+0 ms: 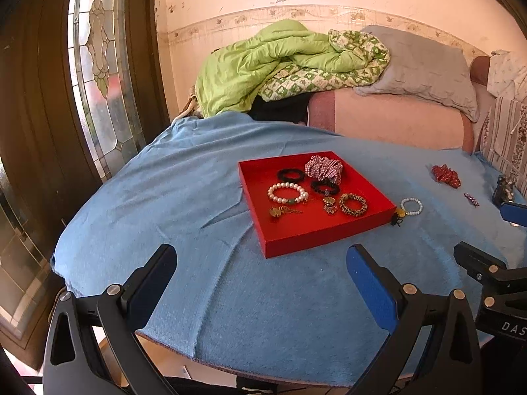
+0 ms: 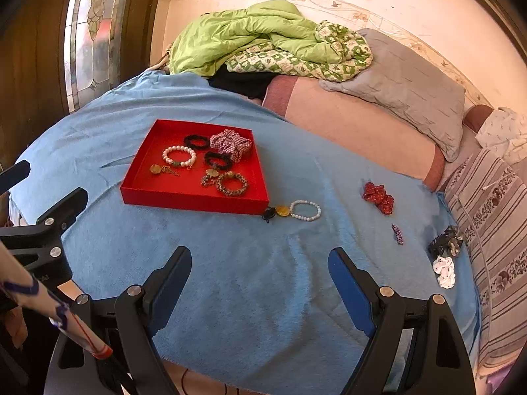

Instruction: Organize jewelry

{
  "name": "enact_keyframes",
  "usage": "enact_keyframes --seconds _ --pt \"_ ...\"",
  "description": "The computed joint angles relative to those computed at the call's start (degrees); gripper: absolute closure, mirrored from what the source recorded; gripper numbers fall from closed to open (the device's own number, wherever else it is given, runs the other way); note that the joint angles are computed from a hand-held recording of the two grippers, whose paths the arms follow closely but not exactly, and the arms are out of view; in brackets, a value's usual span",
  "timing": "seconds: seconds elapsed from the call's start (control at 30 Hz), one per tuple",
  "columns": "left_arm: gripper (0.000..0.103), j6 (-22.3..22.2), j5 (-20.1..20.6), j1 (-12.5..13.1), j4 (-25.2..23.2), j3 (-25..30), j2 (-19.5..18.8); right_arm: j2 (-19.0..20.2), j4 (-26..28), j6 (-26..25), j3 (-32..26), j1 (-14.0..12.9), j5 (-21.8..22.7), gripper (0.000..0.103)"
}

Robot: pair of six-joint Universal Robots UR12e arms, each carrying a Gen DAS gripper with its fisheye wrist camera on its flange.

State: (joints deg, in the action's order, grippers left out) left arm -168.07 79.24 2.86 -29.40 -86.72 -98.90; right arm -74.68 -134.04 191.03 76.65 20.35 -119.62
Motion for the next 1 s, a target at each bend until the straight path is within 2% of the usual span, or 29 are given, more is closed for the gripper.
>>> enact_keyframes --seconds 0.3,1.0 --pt "0.001 -0.3 2.0 0.0 -0.8 0.4 -0.5 0.6 0.6 -0.5 -0.6 0.3 0.0 0.015" --pt "0.001 -0.4 1.9 0.2 -1.1 0.7 -0.7 1.1 1.3 -1.5 -1.2 0.7 -0.1 0.015"
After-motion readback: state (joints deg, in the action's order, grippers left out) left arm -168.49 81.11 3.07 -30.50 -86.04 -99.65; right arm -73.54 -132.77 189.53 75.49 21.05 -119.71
